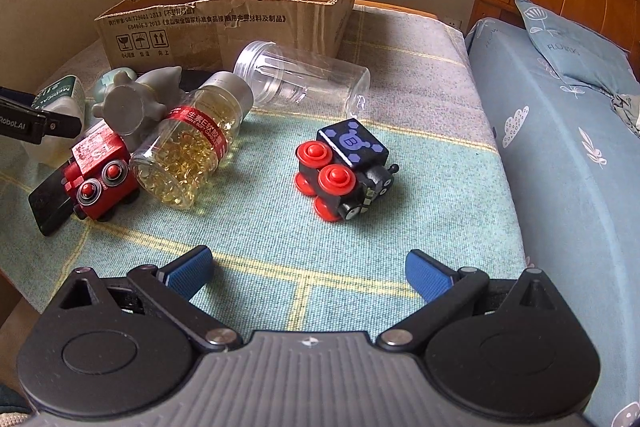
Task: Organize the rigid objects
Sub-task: 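Reach the left tool to the MEDICAL tub while the right tool approaches the red-black block, then close the left tool on the MEDICAL tub while the right tool grasps the red-black block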
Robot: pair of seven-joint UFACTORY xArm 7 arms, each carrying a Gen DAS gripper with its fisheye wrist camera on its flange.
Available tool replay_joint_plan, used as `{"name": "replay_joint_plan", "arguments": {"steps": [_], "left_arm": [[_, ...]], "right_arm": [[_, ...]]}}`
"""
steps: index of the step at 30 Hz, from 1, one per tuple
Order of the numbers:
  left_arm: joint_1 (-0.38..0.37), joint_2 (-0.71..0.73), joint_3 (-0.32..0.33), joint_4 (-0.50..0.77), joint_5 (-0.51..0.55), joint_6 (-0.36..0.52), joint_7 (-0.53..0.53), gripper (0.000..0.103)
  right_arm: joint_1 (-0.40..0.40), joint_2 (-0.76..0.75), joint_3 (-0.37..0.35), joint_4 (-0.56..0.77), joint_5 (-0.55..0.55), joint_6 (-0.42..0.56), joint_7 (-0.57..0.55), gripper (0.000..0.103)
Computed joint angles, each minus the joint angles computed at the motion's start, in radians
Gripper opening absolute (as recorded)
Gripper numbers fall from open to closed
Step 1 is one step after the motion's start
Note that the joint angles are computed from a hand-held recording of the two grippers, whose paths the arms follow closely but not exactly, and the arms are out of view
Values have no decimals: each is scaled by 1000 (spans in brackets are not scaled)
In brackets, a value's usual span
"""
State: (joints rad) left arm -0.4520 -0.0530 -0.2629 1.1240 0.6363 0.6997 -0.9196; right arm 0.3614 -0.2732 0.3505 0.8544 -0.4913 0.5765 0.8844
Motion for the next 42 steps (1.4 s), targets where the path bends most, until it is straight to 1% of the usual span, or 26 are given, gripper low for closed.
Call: {"name": "replay_joint_plan", "arguments": {"steps": [3,7,10,11,12,13,15,16,18,19,20,21,25,30,35,39,41,42], "left_arm": [[10,8,14,-4,-30,-47,25,102],[17,-11,26,-34,-141,-111,98,102],[19,-49,30,-82,-252,-172,180,102],[21,-61,28,-98,-271,-188,193,102],[27,-68,22,-109,-272,-199,194,102],[36,-71,12,-113,-250,-200,179,102],[57,-59,-13,-99,-158,-170,114,102],[58,-53,-15,-93,-140,-161,104,100],[56,-42,-9,-87,-144,-163,111,98],[54,-38,-7,-84,-142,-165,106,92],[52,-36,-3,-85,-150,-175,114,89],[50,-37,0,-89,-158,-188,117,87],[48,-32,-2,-82,-132,-177,89,87],[45,-31,3,-81,-142,-173,85,87],[44,-30,2,-77,-130,-162,68,88],[44,-29,6,-77,-137,-163,74,88],[45,-25,7,-72,-136,-162,80,89],[44,-22,7,-68,-135,-160,81,89]], "right_arm": [[-1,3,0,1,-4,-4,2,103],[-4,7,-1,4,-11,-8,7,103],[-5,14,-2,9,-17,-10,10,103],[-4,14,-3,8,-17,-12,9,103],[-4,14,-4,8,-18,-13,9,103],[-4,16,-5,9,-19,-15,8,103],[-5,19,-6,9,-25,-23,8,103],[-6,20,-7,7,-29,-30,7,103],[-7,18,-12,-2,-33,-51,-2,103],[-8,16,-16,-9,-34,-65,-11,103],[-9,14,-21,-16,-33,-81,-24,103],[-9,12,-28,-25,-29,-102,-44,103],[-22,27,-55,-36,-9,-178,-134,103],[-32,83,-95,-14,51,-263,-293,103],[-1,114,-127,8,177,-285,-471,103],[59,82,-153,-23,337,-286,-656,103],[59,74,-148,-28,367,-283,-694,103],[51,74,-143,-27,368,-282,-698,100]]}}
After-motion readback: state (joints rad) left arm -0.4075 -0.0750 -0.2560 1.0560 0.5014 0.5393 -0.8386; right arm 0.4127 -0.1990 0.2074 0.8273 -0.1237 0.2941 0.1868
